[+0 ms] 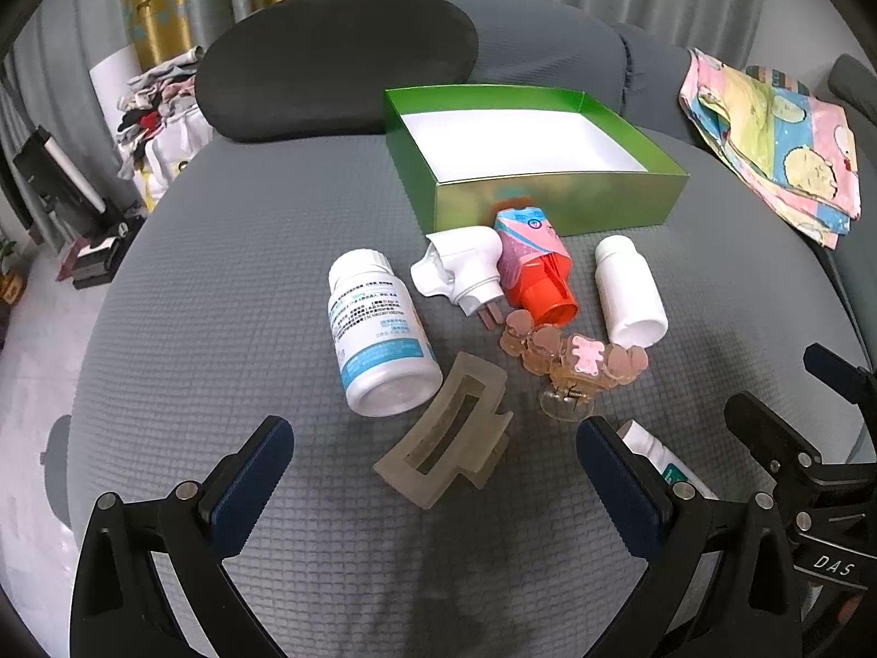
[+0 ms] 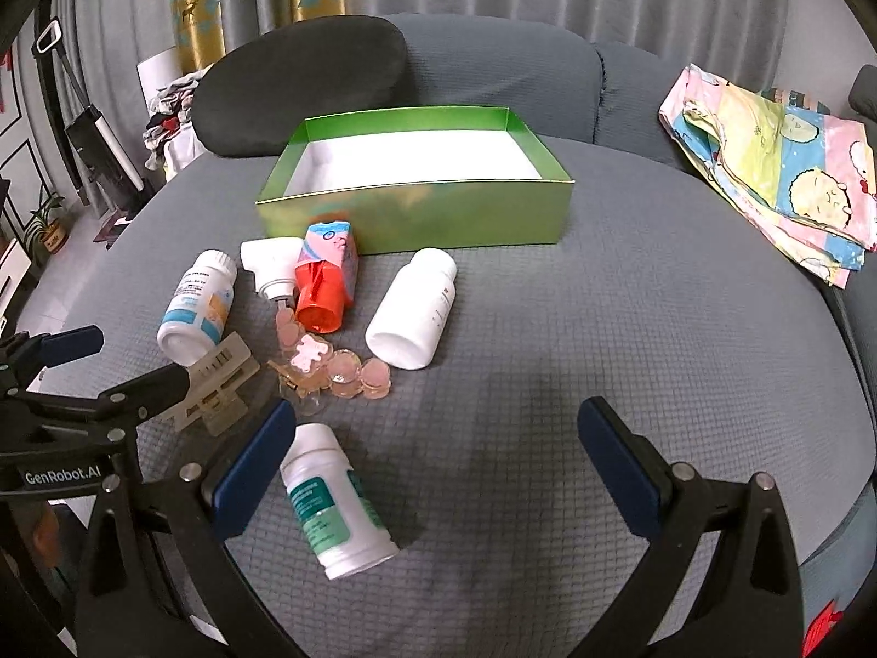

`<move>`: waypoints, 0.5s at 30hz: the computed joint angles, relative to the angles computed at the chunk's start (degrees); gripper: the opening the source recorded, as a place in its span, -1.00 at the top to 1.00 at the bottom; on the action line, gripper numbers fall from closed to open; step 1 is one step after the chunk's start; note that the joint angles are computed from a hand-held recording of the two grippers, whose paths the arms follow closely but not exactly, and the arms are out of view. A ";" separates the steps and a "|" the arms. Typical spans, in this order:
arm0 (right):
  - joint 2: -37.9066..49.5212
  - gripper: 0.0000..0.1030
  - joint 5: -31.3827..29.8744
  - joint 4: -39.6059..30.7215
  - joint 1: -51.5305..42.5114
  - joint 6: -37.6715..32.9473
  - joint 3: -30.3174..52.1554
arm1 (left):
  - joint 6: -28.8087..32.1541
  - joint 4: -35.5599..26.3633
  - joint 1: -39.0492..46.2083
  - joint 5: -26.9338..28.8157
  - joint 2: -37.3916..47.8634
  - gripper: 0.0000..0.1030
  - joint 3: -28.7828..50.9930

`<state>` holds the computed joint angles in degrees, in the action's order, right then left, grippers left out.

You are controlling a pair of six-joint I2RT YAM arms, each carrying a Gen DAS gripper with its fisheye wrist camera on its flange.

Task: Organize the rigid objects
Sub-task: 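Grasp the small white bottle with green label using the left tool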

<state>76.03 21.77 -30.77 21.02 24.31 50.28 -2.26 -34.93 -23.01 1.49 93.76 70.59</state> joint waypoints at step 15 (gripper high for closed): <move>-2.13 -0.99 -1.02 -0.43 1.39 1.80 -2.42 | -0.39 -2.15 -0.09 2.50 -0.87 -1.00 -1.35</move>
